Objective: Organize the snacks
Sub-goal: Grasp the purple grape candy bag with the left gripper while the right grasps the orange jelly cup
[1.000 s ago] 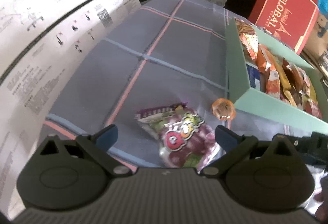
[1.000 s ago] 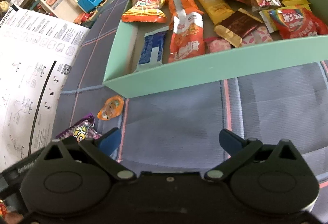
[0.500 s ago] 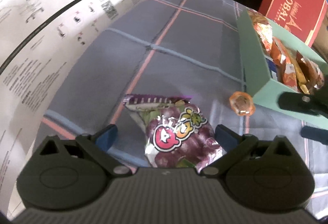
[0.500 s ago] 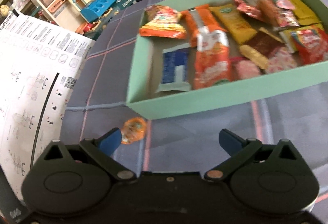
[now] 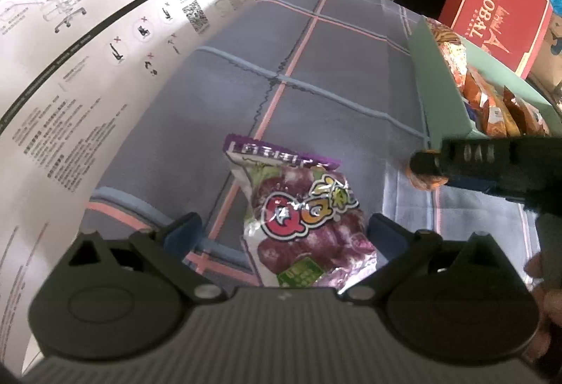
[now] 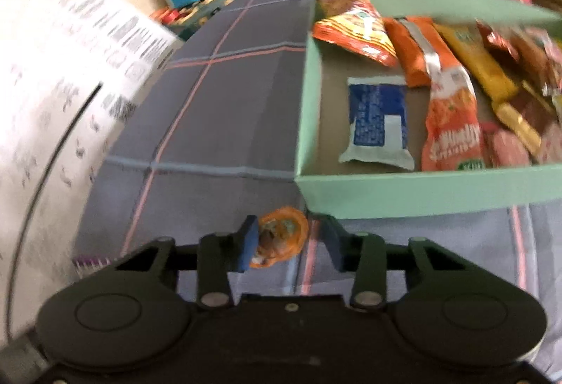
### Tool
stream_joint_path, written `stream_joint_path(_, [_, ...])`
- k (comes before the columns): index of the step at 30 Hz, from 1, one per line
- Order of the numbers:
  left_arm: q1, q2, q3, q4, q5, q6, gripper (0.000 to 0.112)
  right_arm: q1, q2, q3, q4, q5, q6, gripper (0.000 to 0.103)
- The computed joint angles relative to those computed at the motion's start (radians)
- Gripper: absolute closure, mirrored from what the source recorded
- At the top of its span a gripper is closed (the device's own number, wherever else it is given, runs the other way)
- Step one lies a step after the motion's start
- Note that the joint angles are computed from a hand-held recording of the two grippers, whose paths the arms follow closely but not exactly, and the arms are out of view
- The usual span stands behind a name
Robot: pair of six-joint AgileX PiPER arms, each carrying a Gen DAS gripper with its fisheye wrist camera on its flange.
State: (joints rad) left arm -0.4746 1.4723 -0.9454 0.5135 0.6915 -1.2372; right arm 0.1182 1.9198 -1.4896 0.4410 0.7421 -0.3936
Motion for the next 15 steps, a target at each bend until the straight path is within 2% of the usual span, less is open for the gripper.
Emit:
stream_joint_path(2, [0.001,-0.002,0.005,0.003,-0.008,0.000,0.009,-0.010,-0.023,0.037,0.003,-0.014,-0.078,0.076])
stream_joint_path(4, [-0.002,-0.003,0.013,0.016,-0.016,-0.012,0.009,-0.029,-0.054,0.090,0.001,-0.042,-0.153,0.078])
stream_joint_path(5, [-0.006,-0.001,0.013,0.026,-0.016,-0.020,0.009,-0.043,-0.067,0.112,0.006,-0.050,-0.183,0.081])
stream_joint_path(10, [-0.010,0.011,0.004,0.034,-0.013,-0.015,0.009,-0.099,-0.111,0.157,0.037,-0.023,-0.269,0.082])
stream_joint_path(15, [-0.015,0.014,0.006,0.050,-0.016,-0.027,0.009,-0.139,-0.106,0.130,0.084,0.045,-0.256,0.077])
